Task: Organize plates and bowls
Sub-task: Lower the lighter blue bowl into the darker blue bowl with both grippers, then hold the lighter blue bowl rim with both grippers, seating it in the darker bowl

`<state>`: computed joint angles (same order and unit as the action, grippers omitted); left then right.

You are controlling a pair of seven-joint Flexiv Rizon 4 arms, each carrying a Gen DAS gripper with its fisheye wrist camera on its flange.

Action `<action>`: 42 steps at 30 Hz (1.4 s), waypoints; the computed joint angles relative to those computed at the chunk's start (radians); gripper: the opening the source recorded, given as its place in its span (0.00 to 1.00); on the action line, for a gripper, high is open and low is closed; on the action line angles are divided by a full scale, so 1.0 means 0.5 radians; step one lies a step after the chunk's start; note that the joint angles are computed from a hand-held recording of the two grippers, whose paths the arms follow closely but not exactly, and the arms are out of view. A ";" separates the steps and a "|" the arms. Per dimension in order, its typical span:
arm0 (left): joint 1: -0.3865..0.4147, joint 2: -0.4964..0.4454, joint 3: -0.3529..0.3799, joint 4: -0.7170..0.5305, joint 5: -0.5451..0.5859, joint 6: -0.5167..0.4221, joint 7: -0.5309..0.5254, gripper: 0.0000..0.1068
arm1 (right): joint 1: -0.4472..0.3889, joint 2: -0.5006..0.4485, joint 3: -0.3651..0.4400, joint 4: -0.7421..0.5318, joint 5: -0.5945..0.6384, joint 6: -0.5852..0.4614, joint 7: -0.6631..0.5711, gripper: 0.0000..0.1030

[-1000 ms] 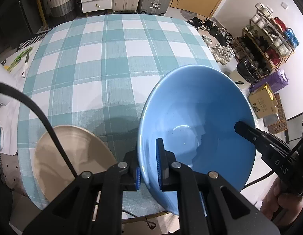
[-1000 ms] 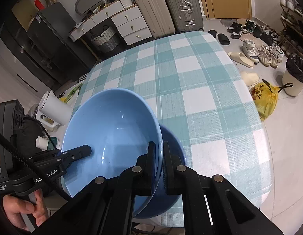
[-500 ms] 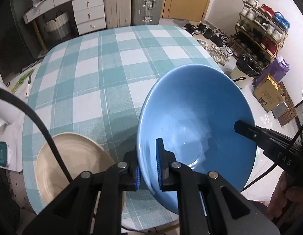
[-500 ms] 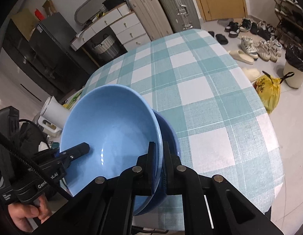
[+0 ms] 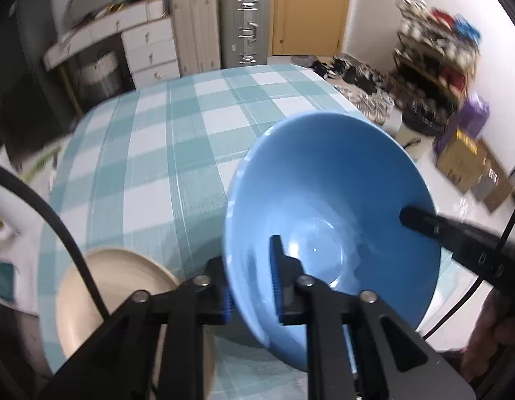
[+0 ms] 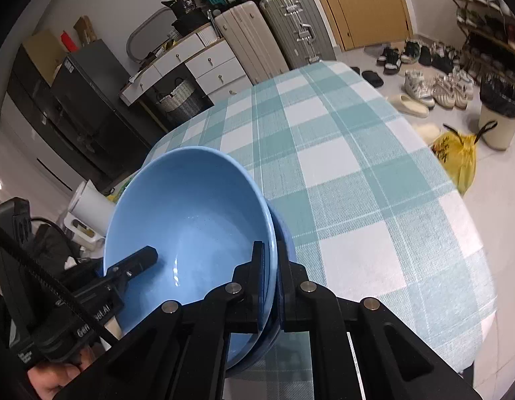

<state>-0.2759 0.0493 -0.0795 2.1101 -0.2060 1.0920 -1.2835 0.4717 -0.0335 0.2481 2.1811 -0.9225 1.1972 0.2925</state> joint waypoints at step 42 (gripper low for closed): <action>0.031 0.030 -0.024 0.051 0.546 0.119 -0.308 0.19 | 0.107 0.038 0.084 -0.042 -0.165 -0.487 -0.190 0.08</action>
